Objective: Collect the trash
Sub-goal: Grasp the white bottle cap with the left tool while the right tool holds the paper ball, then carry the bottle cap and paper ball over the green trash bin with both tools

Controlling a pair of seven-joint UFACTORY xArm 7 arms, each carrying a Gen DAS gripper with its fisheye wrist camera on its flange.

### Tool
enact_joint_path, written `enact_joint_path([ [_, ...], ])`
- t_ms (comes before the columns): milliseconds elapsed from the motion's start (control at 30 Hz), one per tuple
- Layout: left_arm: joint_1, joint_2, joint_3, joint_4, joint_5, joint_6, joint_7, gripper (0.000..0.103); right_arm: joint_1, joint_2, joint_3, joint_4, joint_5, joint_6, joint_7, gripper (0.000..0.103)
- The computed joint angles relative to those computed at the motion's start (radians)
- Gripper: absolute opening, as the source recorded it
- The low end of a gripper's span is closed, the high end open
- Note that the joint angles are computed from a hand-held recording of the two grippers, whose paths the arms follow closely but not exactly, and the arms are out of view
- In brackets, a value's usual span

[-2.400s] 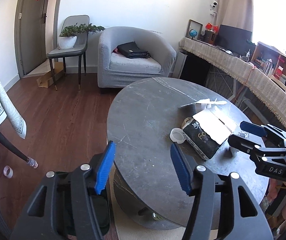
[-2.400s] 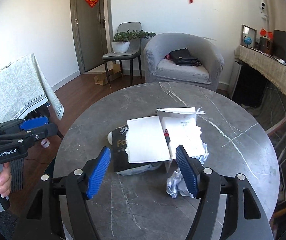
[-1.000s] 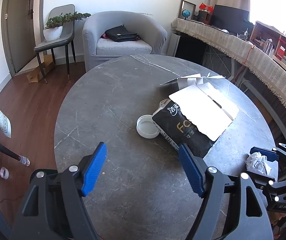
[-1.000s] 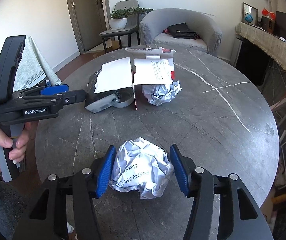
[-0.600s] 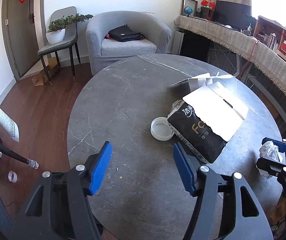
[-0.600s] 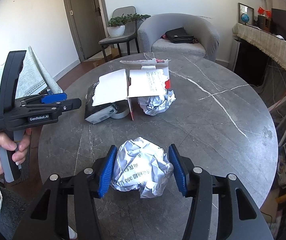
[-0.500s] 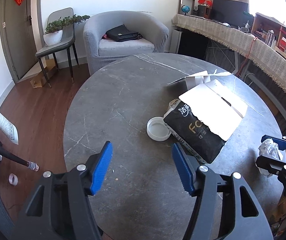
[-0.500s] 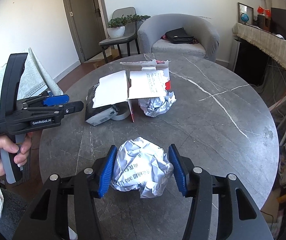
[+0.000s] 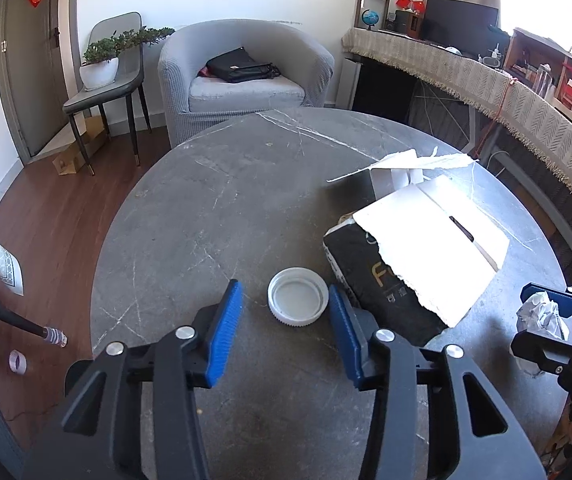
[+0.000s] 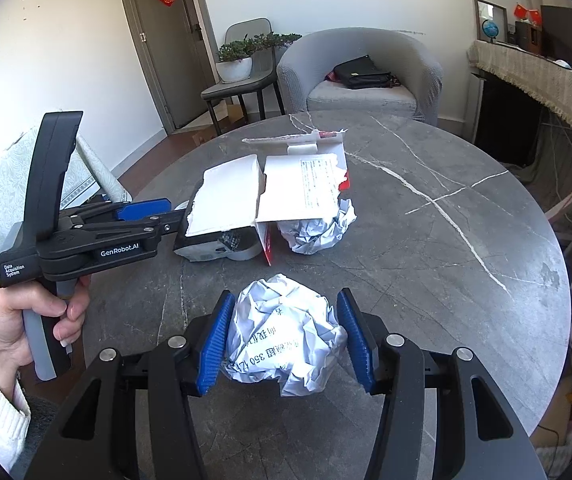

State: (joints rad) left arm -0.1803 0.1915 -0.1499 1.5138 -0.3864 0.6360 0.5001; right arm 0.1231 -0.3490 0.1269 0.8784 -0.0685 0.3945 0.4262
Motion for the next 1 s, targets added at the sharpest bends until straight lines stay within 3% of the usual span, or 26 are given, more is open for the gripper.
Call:
enact_joint_path([
  [67, -0.006, 0.010, 0.001, 0.011, 0.022, -0.004, -0.007, 0.033, -0.004, 0.001, -0.001, 0.005, -0.004, -0.013, 0.004, 0.053],
  [233, 0.006, 0.018, -0.006, 0.029, -0.007, 0.017, 0.017, 0.033, 0.005, 0.014, -0.014, 0.018, 0.024, -0.060, -0.005, 0.053],
  [667, 0.068, -0.011, 0.012, 0.032, -0.143, 0.083, 0.077, 0.032, -0.007, 0.111, 0.062, 0.142, -0.093, -0.089, 0.105, 0.053],
  [1000, 0.116, -0.050, 0.052, 0.010, -0.192, 0.110, 0.093, 0.032, 0.070, 0.247, 0.072, 0.299, -0.190, -0.075, 0.187, 0.053],
])
